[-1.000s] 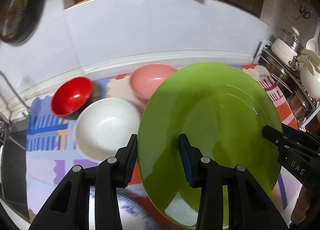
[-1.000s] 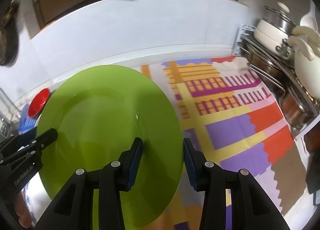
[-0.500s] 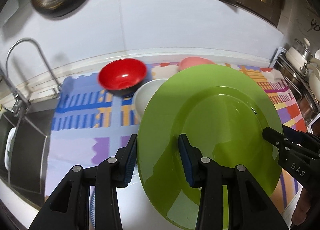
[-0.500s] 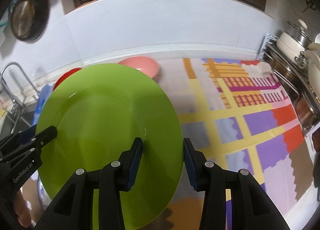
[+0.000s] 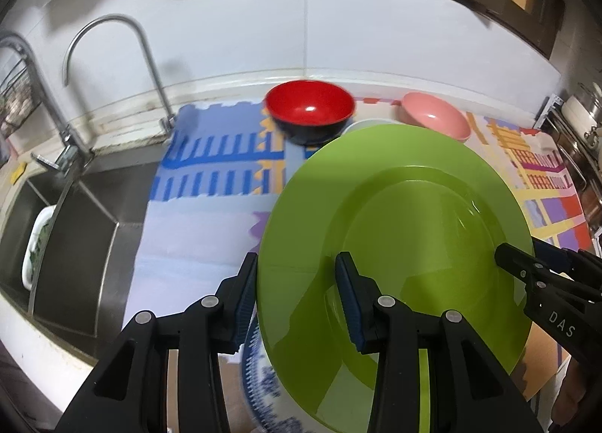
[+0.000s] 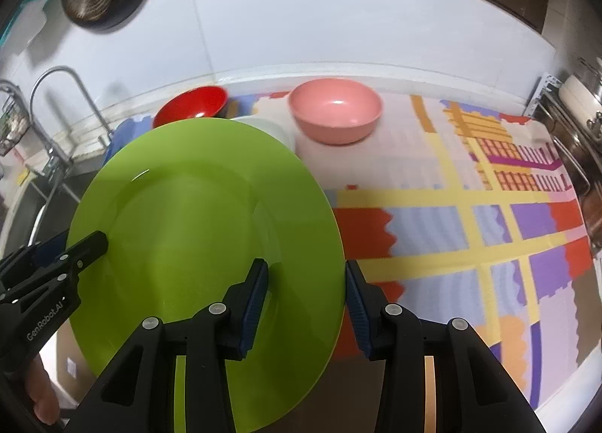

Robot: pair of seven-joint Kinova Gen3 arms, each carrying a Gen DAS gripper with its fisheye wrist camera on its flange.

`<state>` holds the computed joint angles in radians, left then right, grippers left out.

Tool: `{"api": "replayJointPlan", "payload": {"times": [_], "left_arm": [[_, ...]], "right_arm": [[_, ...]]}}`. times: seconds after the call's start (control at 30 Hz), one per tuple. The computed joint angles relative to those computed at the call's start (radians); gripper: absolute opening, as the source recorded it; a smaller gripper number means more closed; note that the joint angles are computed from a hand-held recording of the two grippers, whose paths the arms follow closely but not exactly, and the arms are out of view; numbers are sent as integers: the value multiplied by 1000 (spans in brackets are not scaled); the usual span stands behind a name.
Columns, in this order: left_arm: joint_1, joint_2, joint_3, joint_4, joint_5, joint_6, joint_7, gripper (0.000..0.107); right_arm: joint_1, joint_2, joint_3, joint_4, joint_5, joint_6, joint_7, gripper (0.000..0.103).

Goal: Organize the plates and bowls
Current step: 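Carry the green plate with both grippers over the stacked blue plates, then lower the green plate onto the blue plates and open both grippers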

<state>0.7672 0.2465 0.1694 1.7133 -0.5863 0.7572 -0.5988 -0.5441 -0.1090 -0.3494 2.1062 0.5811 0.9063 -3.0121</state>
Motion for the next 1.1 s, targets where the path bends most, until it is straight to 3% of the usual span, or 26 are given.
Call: {"api": "replayJointPlan", "payload": {"times": [0.23, 0.5, 1.1], "left_arm": [[-19, -41, 8, 76, -2, 3, 20, 41], [-59, -41, 26, 126, 62, -10, -19, 42], [-64, 19, 17, 116, 168, -3, -116, 43]], "right_arm": [[-47, 42, -11, -19, -26, -10, -11, 42], [-107, 90, -1, -31, -52, -1, -21, 42], [-135, 135, 47, 10, -135, -51, 6, 42]]}}
